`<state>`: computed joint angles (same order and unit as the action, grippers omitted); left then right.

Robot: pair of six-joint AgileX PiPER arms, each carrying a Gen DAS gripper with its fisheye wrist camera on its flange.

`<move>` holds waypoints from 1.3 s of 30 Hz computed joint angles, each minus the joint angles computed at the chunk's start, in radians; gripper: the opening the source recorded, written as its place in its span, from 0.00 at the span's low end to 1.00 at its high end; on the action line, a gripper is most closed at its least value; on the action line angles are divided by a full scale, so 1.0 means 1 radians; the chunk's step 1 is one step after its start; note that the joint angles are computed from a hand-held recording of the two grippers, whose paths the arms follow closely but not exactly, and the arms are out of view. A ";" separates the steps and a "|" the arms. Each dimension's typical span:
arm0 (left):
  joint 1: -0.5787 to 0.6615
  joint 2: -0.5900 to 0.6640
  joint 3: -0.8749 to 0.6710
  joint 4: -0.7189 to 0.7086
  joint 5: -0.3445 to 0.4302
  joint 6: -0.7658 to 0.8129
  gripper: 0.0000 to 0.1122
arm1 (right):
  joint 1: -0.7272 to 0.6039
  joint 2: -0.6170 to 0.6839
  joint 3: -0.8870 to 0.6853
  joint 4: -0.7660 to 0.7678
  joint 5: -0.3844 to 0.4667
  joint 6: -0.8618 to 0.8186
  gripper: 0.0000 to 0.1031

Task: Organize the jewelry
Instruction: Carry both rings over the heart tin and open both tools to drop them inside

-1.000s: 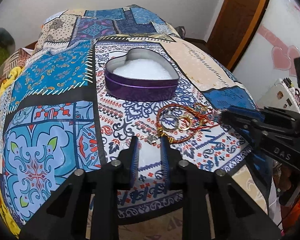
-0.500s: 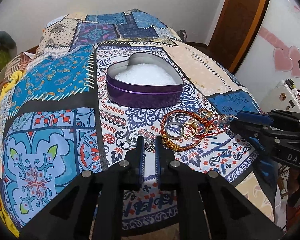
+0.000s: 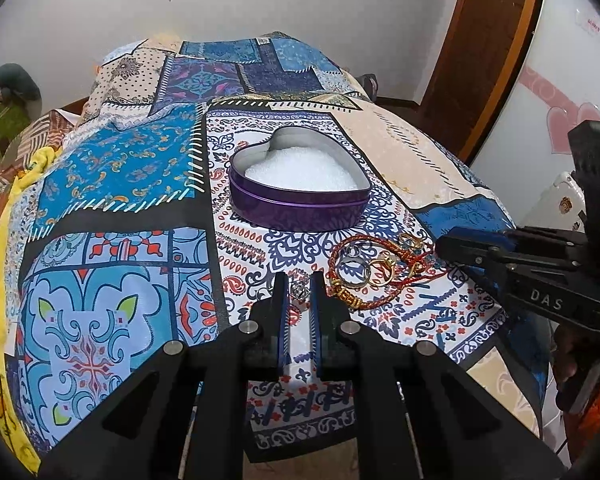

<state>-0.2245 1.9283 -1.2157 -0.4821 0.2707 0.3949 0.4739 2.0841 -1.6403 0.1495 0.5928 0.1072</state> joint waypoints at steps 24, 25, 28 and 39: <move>0.019 -0.124 -0.004 0.040 -0.077 -0.021 0.08 | 0.064 -0.074 -0.079 -0.142 -0.059 0.121 0.14; 0.021 -0.124 -0.013 0.047 -0.078 -0.027 0.08 | 0.067 -0.072 -0.086 -0.143 -0.060 0.119 0.14; 0.026 -0.117 -0.039 0.086 -0.083 -0.069 0.08 | 0.070 -0.050 -0.131 -0.124 -0.056 0.095 0.14; 0.044 -0.048 -0.152 0.082 -0.067 -0.047 0.08 | 0.072 0.069 -0.338 -0.081 -0.011 0.043 0.14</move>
<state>-0.1806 1.8805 -1.3676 -0.3998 0.2041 0.3483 0.5456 2.1530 -1.9784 0.0684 0.5816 0.1504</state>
